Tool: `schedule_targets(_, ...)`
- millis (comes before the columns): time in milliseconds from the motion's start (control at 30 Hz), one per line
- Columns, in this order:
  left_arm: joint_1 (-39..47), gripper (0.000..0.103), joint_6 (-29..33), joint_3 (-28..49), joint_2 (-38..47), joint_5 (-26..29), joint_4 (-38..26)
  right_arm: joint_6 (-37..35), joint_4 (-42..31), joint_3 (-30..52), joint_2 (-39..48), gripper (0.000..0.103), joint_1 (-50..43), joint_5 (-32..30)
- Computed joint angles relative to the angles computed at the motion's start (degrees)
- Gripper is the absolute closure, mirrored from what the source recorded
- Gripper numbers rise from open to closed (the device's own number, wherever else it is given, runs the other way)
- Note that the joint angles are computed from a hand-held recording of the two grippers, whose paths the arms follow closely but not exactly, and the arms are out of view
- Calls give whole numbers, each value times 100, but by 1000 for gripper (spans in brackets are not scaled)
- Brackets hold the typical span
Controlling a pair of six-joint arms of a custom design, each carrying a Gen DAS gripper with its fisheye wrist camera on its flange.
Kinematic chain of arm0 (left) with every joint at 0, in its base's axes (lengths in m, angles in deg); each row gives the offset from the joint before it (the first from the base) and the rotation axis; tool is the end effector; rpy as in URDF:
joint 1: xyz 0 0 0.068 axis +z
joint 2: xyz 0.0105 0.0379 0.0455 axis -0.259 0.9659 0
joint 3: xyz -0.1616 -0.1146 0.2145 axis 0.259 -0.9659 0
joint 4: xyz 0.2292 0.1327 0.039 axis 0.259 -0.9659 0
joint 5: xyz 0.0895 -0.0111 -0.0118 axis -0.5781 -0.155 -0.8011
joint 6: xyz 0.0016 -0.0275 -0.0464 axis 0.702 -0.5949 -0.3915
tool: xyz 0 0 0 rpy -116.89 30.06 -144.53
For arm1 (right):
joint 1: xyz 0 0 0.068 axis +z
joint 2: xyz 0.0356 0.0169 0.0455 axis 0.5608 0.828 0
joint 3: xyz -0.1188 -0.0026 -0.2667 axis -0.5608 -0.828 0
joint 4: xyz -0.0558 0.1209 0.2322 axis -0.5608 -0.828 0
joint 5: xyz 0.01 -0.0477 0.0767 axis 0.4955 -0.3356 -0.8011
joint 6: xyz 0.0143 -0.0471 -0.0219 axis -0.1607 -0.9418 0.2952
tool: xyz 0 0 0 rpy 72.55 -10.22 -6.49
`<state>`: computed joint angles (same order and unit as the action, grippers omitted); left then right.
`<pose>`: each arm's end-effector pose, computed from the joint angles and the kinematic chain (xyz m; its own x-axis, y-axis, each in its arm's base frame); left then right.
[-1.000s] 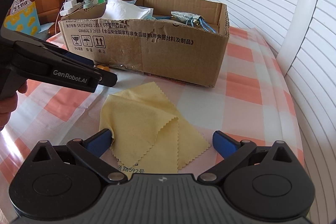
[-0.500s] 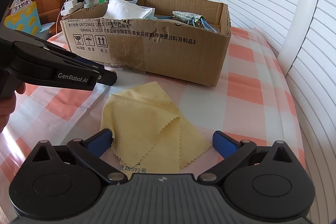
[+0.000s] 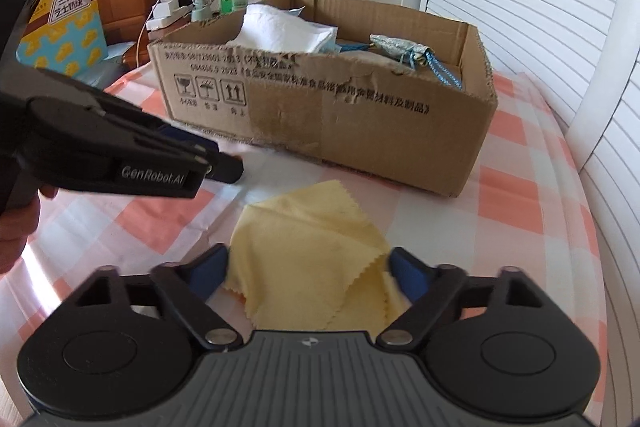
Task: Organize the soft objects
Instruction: 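Close the right tool on the yellow cloth and lift it, then carry the yellow cloth into the box and open the right tool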
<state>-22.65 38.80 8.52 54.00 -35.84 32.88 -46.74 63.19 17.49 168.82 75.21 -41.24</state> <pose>0.3579 -0.0563 0.1524 -0.6834 0.2832 -0.6728 0.4194 0.9067 -0.0443 0.2653 0.2160 0.1609 -0.7164 -0.1771 -0.6748 -0.2247 0.9743 -0.0170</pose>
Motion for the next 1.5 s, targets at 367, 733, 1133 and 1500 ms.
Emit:
schedule_targets(367,102,84,285,14,-56,134,-188,97,-304,36,-128,88,69,303)
schedule_targets(733,465,84,1058,-66,-865,620,-987,-225,-730,22,-1041,89,119,450)
schedule_targets(1133,597,84,1184,667,-1177,999,-1716,-1200,-540,1622,-401,87,-811,188)
schedule_targets(1500,230,84,887,2210,-110,473,-1771,-694,-294,1465,-203,3,-1090,30)
